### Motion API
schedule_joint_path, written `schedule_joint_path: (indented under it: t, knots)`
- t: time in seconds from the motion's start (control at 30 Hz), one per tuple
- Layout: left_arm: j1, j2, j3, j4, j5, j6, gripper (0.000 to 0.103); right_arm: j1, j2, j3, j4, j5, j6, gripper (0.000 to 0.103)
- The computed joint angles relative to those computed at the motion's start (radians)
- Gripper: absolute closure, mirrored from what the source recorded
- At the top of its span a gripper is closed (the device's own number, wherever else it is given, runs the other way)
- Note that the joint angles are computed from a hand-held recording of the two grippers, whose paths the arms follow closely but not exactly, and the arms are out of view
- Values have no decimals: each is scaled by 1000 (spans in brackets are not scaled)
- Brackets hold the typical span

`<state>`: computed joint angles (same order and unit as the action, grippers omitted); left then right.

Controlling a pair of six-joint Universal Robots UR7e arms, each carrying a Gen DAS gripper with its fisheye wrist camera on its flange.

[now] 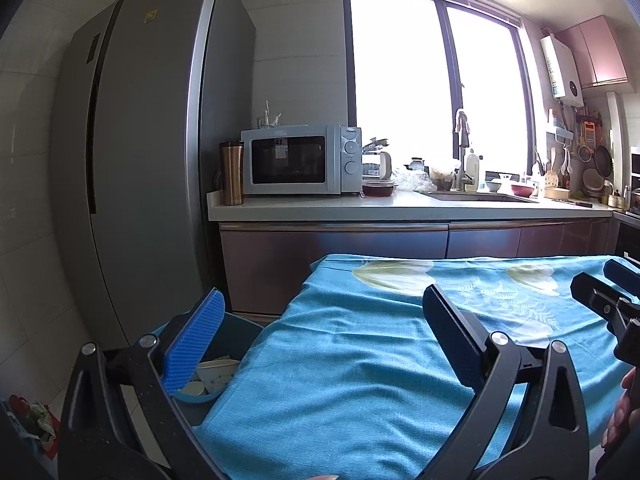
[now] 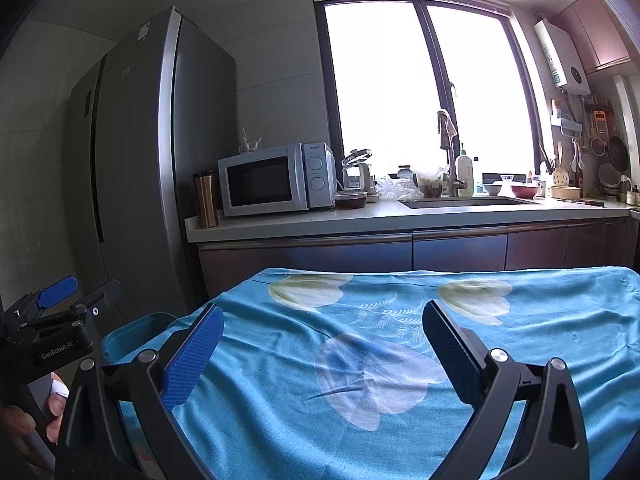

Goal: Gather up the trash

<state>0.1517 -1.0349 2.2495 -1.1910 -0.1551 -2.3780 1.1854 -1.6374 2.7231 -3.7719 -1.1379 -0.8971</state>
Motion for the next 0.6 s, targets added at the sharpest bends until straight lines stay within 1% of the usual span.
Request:
schedule_joint_path:
  t: [0.37, 0.6]
  knots:
    - [-1, 4, -5, 25, -1, -26, 6, 3, 1, 0, -4, 5, -4, 7]
    - [0, 3, -4, 12, -3, -15, 6, 3, 7, 2, -14, 7, -6, 7]
